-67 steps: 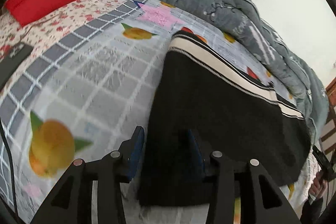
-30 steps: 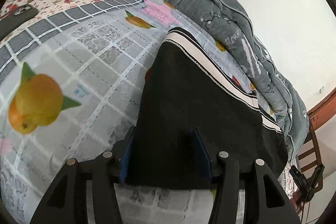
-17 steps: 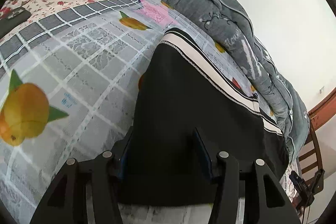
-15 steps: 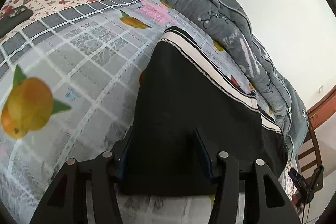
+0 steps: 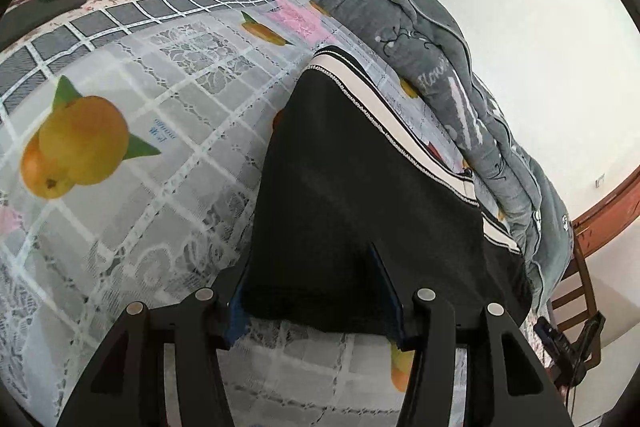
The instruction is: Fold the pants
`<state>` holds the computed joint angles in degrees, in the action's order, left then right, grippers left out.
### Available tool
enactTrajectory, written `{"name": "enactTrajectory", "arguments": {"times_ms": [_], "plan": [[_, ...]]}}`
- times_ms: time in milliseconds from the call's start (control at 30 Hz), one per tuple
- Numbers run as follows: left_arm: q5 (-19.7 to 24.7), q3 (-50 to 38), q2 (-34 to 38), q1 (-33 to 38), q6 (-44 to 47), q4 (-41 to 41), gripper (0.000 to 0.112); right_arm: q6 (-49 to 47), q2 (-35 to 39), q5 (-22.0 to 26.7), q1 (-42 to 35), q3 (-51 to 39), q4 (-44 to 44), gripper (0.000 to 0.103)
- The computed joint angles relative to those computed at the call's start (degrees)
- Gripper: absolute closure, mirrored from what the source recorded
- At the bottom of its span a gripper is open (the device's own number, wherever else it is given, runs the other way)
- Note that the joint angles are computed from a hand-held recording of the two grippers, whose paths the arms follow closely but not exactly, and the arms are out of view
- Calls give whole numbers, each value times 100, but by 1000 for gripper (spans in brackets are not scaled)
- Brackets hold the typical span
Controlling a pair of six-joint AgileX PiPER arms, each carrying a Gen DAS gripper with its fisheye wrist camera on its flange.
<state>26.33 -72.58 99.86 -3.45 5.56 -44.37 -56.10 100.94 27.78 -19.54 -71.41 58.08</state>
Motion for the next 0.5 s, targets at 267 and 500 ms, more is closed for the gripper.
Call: {"name": "enactTrajectory", "arguments": {"times_ms": [267, 500], "plan": [[-23, -387, 218, -165, -1123, 929, 63, 304, -150, -77, 46, 113, -307, 42], [26, -496, 108, -414, -2764, 2596, 91, 70, -251, -27, 99, 193, -119, 42]]}}
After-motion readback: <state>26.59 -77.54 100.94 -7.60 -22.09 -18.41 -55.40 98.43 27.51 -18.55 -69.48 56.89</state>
